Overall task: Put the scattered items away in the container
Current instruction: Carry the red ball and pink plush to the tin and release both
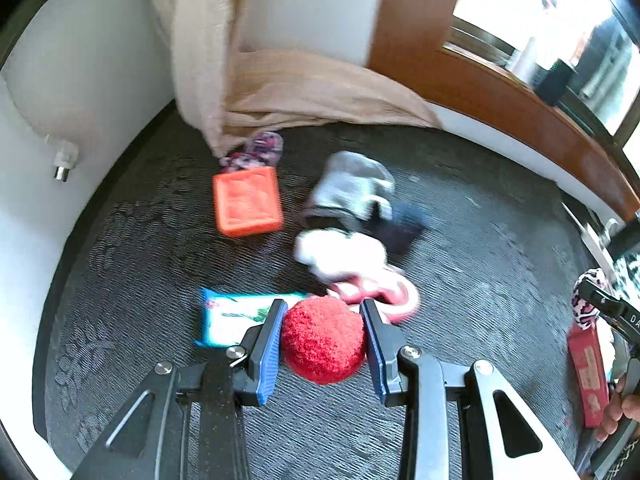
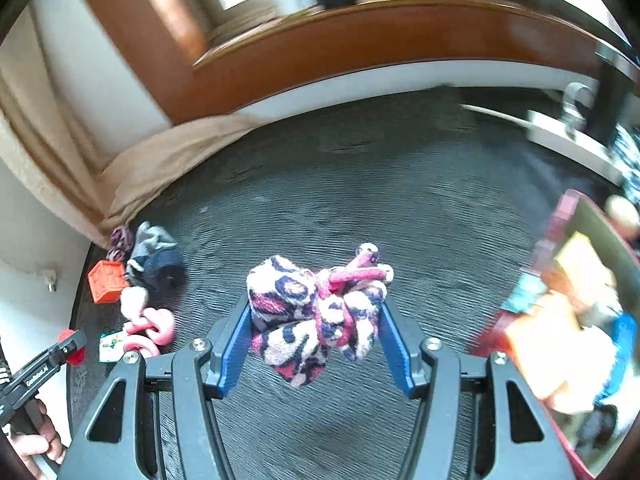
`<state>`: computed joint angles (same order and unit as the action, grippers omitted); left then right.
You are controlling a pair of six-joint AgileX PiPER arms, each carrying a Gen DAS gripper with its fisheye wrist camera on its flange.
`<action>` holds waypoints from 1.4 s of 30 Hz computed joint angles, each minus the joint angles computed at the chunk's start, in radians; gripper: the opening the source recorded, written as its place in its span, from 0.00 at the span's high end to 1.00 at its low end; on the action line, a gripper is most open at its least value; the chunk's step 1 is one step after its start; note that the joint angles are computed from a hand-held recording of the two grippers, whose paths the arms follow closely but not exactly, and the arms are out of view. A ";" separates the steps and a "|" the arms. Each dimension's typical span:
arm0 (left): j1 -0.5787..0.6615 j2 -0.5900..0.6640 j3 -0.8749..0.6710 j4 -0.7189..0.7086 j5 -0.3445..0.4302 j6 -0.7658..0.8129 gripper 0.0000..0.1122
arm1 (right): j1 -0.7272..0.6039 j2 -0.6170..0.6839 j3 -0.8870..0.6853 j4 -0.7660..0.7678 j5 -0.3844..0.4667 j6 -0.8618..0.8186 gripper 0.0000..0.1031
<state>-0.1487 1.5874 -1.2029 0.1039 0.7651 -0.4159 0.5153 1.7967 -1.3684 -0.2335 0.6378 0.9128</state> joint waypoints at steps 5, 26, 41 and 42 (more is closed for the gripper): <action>-0.162 -0.012 -0.010 0.062 0.034 -0.132 0.66 | -0.089 -0.242 0.245 -0.075 0.007 0.085 0.39; -0.686 0.138 -0.247 0.245 0.168 -0.525 0.66 | -0.634 -0.752 0.677 0.077 0.083 -0.457 0.34; -0.806 0.402 -0.703 0.182 0.300 -0.371 0.66 | -1.025 -0.842 0.717 0.476 0.078 -1.005 0.28; -0.812 0.426 -0.742 0.176 0.312 -0.356 0.66 | -1.047 -0.850 0.720 0.495 0.086 -1.031 0.28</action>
